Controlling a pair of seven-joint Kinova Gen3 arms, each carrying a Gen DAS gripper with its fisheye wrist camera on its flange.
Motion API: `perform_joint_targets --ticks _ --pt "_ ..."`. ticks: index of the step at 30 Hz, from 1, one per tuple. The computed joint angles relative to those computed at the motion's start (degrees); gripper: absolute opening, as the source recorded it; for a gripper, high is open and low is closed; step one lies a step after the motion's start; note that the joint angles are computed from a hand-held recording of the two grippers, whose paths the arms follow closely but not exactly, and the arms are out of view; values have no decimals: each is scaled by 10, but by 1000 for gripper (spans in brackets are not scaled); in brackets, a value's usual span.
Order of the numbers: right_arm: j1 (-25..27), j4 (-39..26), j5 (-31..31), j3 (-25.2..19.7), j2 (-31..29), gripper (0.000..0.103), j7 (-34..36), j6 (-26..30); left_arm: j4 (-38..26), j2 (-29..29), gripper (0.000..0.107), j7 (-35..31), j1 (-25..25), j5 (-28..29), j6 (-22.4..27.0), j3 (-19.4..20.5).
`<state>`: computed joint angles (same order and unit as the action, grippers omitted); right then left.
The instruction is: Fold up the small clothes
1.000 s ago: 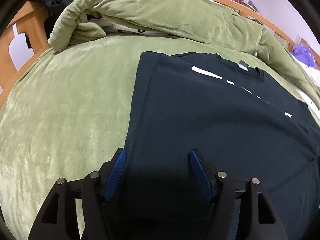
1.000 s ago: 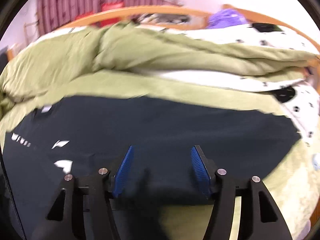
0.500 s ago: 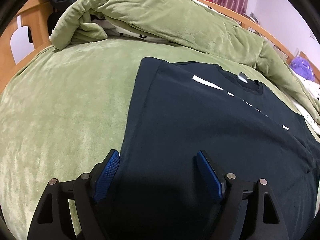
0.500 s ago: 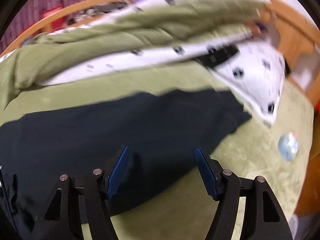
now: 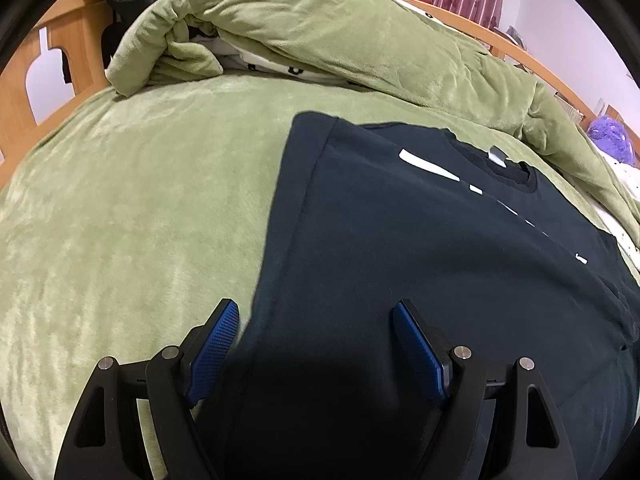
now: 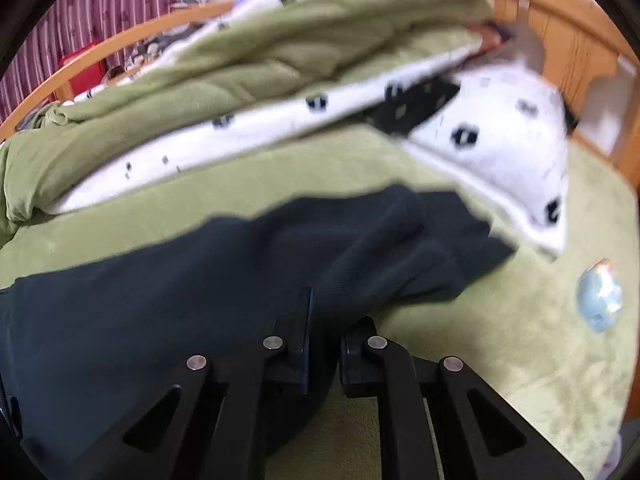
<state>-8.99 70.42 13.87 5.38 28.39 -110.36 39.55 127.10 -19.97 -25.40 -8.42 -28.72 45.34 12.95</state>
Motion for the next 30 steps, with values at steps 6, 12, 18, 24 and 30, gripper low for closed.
perform_joint_targets --ticks 6,12,18,24,30 --pt "-75 41 87 20 -89 10 -58 -29 -26 -27 78 -18 1 -8 46 4" --pt "-137 31 140 -33 -163 10 -82 16 -51 -65 78 -59 -3 -12 93 20" --pt "-216 14 175 -96 -188 10 -133 71 -59 -102 78 -60 -30 -35 116 44" --pt "-328 -6 219 -140 -154 10 -184 122 -51 -145 78 -98 -46 -25 109 33" --pt "-433 -16 243 -138 -87 10 -196 142 -37 -156 78 -126 -70 -9 96 36"
